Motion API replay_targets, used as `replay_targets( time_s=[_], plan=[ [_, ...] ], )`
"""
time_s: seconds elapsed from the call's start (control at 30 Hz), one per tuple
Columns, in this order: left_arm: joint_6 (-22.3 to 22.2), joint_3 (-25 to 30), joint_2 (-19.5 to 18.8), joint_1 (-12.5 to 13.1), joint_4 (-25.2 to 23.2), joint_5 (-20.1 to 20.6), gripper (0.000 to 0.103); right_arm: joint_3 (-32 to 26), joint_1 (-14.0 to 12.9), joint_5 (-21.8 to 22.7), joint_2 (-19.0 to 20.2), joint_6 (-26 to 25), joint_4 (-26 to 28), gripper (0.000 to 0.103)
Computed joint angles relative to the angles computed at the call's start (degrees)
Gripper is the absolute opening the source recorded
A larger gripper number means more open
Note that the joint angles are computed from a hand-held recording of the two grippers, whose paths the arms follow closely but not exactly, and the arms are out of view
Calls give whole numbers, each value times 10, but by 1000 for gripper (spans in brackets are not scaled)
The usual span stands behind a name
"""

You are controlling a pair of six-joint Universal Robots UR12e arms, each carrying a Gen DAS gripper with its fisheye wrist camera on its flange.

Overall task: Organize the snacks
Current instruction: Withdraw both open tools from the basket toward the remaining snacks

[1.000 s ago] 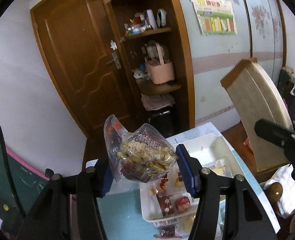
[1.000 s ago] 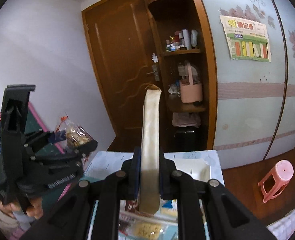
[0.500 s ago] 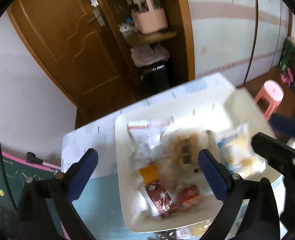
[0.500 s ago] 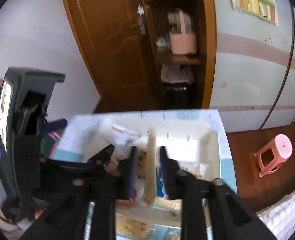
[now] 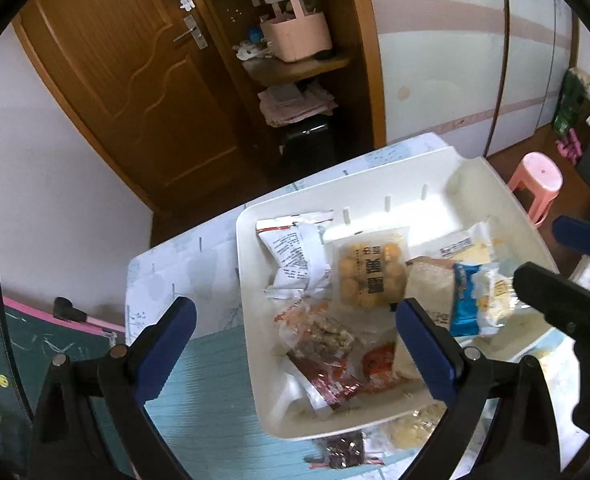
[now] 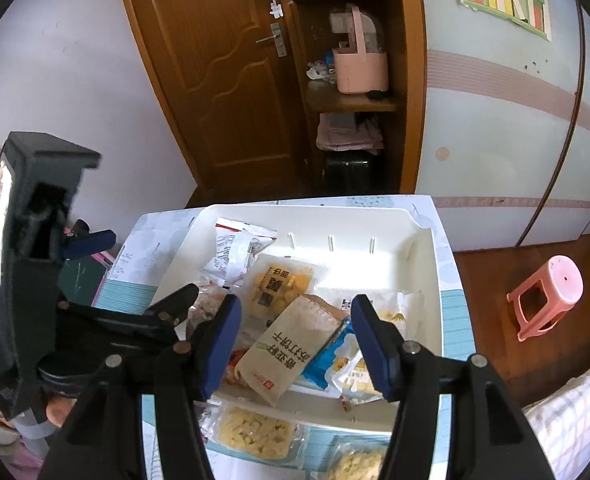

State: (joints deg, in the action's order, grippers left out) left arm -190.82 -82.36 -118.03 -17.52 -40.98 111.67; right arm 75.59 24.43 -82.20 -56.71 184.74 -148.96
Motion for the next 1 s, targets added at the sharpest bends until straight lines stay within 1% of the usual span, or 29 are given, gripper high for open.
replay_targets(
  time_s=[0.07, 0.2, 0.33, 0.43, 0.6, 0.7, 0.77, 1.0],
  plan=[
    [-6, -5, 8, 4, 1, -24, 100, 2, 1, -2, -3, 0, -2, 58],
    [-34, -12, 22, 13, -10, -68, 100, 11, 3, -6, -13, -5, -10, 58],
    [-62, -18, 34, 18, -21, -77, 100, 23, 5, -7, -25, -8, -14, 58],
    [-77, -29, 47, 22, -16, -87, 100, 33, 6, -7, -36, -14, -13, 58],
    [-97, -59, 79, 26, 3, -87, 100, 57, 9, -16, -60, -30, -21, 58],
    [-96, -81, 100, 24, 18, -86, 100, 78, 9, -17, -77, -36, -30, 60],
    [-89, -98, 114, 21, 31, -82, 100, 93, 9, -19, -88, -39, -38, 64],
    [-62, -156, 155, 5, 74, -70, 100, 143, 9, -21, -121, -59, -49, 66]
  ],
)
